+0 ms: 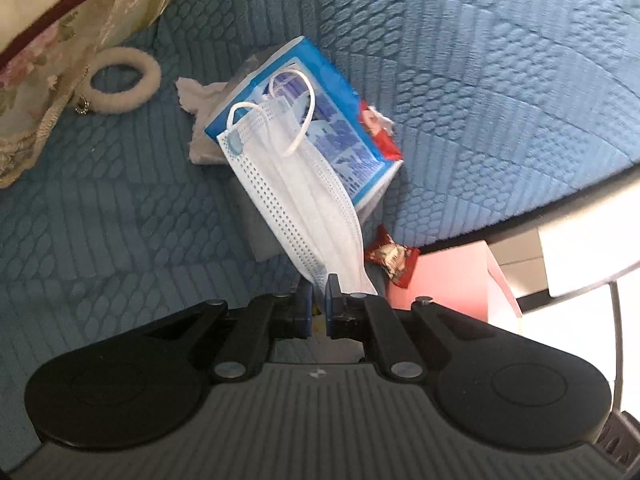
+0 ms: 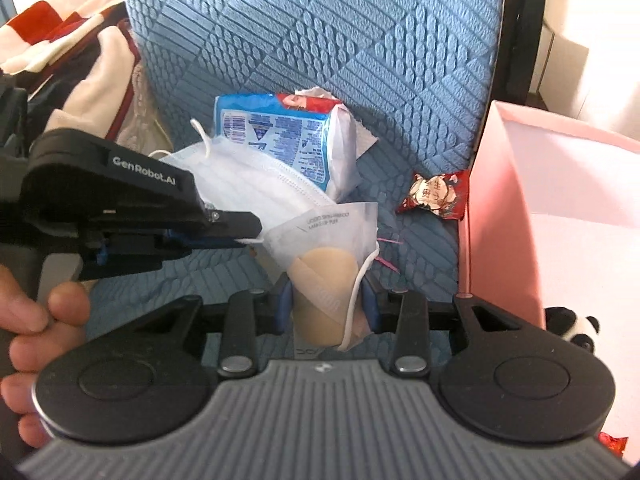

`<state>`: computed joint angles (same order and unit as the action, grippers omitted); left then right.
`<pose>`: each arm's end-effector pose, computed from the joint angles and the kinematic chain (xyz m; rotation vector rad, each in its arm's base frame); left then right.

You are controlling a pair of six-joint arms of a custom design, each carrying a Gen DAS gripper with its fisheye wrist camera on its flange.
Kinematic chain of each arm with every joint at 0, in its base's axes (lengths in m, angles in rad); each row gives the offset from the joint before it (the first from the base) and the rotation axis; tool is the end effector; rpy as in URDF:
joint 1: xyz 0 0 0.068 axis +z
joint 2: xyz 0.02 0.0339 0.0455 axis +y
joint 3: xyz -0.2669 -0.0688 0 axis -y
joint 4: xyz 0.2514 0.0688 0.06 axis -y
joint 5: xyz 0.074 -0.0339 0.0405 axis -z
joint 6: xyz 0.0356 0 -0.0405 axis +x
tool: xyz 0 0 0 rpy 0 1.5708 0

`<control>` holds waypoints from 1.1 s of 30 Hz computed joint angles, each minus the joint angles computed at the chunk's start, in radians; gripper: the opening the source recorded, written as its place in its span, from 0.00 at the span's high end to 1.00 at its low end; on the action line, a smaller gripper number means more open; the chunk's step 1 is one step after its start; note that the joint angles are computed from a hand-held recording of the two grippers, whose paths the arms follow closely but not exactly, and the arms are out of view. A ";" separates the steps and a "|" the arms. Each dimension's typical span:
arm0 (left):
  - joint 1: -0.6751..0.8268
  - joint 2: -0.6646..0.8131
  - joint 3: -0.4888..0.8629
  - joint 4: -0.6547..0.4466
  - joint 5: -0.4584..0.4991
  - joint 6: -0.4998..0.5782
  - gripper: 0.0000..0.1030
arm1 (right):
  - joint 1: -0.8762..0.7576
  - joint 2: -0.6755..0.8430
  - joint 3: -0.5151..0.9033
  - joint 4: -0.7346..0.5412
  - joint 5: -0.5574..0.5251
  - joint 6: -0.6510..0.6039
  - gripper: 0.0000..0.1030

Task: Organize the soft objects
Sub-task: 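Lift the white mask with the left tool while the right tool lifts the clear sponge bag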

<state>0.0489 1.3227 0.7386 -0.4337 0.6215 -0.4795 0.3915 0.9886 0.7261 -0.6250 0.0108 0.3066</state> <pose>0.2520 -0.0084 0.1960 -0.4455 2.5447 -0.9631 0.1857 0.0763 0.2441 -0.1005 2.4785 0.2891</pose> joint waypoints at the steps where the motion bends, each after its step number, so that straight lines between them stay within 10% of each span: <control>1: 0.006 -0.025 -0.015 -0.001 0.007 0.009 0.93 | 0.016 -0.008 -0.001 -0.003 0.022 0.004 0.62; 22: -0.014 -0.519 -0.147 -0.379 -0.132 0.250 0.93 | 0.184 -0.244 -0.052 -0.183 0.173 0.154 0.62; 33: -0.057 -0.703 -0.111 -0.537 -0.141 0.174 0.93 | 0.253 -0.275 -0.061 -0.224 0.158 0.200 0.62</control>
<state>-0.0084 0.6195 0.6279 -0.9708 0.4808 -0.3060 0.6448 0.7133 0.6650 -0.8489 0.1684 0.5069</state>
